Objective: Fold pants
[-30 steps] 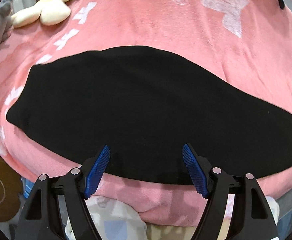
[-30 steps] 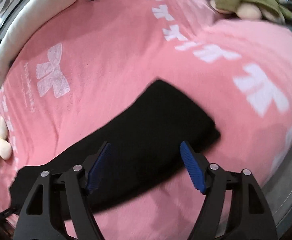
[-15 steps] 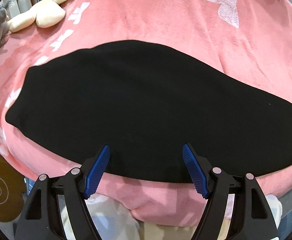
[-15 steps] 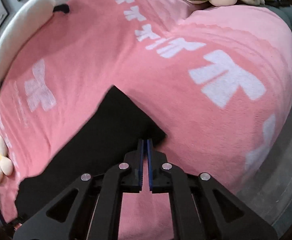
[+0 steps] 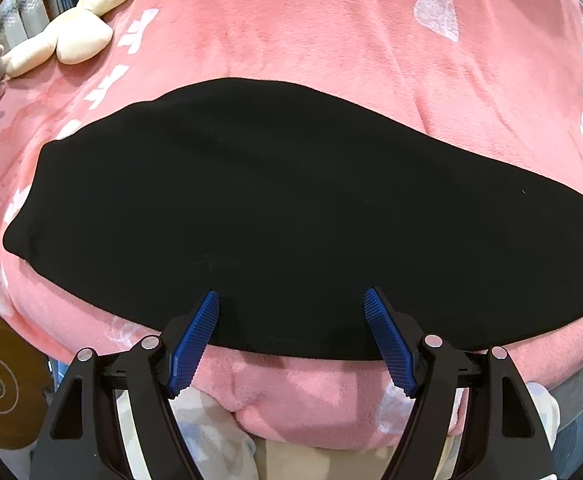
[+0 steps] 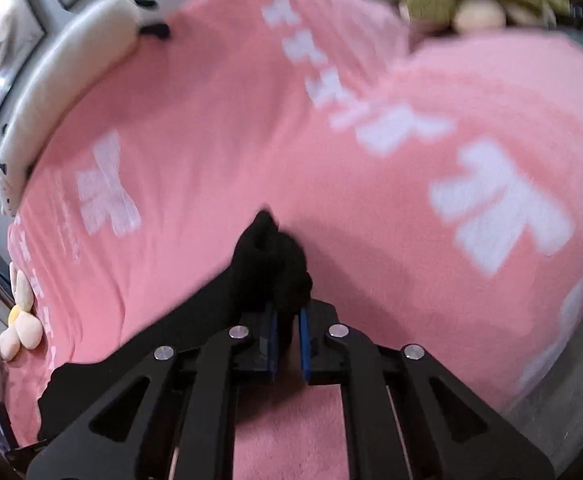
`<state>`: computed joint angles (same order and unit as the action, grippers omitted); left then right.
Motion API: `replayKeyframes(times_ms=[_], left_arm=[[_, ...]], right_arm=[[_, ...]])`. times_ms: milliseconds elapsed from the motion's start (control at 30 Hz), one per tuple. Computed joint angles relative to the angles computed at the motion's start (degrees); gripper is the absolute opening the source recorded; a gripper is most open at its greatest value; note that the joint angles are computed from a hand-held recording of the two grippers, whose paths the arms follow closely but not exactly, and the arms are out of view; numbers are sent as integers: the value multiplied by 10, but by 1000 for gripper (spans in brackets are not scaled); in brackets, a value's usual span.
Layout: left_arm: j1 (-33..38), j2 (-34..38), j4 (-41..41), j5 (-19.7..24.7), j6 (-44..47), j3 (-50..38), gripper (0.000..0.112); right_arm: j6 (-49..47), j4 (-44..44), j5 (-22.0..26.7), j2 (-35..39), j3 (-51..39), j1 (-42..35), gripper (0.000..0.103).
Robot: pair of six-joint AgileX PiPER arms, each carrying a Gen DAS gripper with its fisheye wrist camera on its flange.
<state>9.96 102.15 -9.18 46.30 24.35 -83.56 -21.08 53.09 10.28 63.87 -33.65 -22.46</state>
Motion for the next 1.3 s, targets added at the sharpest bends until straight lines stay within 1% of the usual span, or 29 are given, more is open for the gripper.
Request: replayKeyframes(times_ms=[33,67,100,133,167,200,267,367,467,500,533,567,600,633,667,700,733,767,800,833,867,900,933,967,1000,1133,1200,1233,1300], left_arm=[[-1,1,2,-3,0,1,73],[-3,2,7,-7,-4,3,73],[-5,7,11,-8,-11,2,73],[-4,10,10,-5,-14,1,73],[-4,12,10,-2,-17,0,73],[-4,12,10,-2,-19,1,73],[-4,7,3,-2,-15,3,73],[-7,1,-10,-2,-5,4,73],[-20,-2,-10,-6,-8,3,73],[-24,-4,-15,-8,-6,4,73],[-26,-6,-16,-11,-4,7,73],[-29,-8,-13,-15,-7,9,73],[-35,-8,0,-11,-21,6,73],[-38,-9,3,-12,-25,7,73],[-41,-9,8,-13,-29,7,73],[-41,-8,12,-13,-29,6,73],[-42,-8,14,-12,-30,4,73],[-42,-7,15,-12,-30,3,73],[-41,-7,13,-15,-28,4,73],[-41,-7,13,-17,-29,4,73],[-41,-5,16,-17,-31,3,73],[-41,-4,17,-17,-33,1,73],[-41,-2,17,-17,-35,0,73],[-40,-5,17,-20,-35,4,73],[-39,-5,19,-20,-36,4,73],[-23,-5,0,-19,-17,2,73],[-14,-4,-18,-10,1,-2,73],[-9,-5,-29,-7,12,-2,73],[-2,-8,-44,-5,33,1,73]], right_arm=[[14,-32,0,12,-3,-4,7],[4,-41,9,45,-11,-12,8],[-7,-27,12,77,-5,-18,8],[4,-28,15,87,-11,-19,9],[38,-51,28,73,-11,-24,14],[95,-93,29,42,-1,-28,19],[210,-195,3,-14,18,-24,20],[355,-367,15,-38,-5,13,20],[483,-539,45,-1,-66,83,19],[524,-595,72,36,-96,103,19],[544,-629,101,79,-122,111,19],[562,-655,121,108,-134,112,14],[581,-680,118,129,-133,112,14],[622,-713,122,127,-134,119,16],[645,-724,130,115,-135,125,17],[657,-721,135,97,-133,127,19],[681,-733,127,80,-124,129,24],[719,-762,124,66,-115,137,41],[768,-806,135,57,-110,144,58],[811,-849,152,53,-107,152,62],[834,-872,163,51,-103,156,62],[837,-872,169,49,-98,155,63],[826,-851,163,44,-91,144,66],[815,-830,155,39,-85,136,75],[806,-805,139,35,-77,122,79],[757,-713,104,44,-62,86,83],[701,-638,78,61,-58,69,83],[697,-623,63,67,-53,69,83],[724,-638,46,81,-49,70,84]])
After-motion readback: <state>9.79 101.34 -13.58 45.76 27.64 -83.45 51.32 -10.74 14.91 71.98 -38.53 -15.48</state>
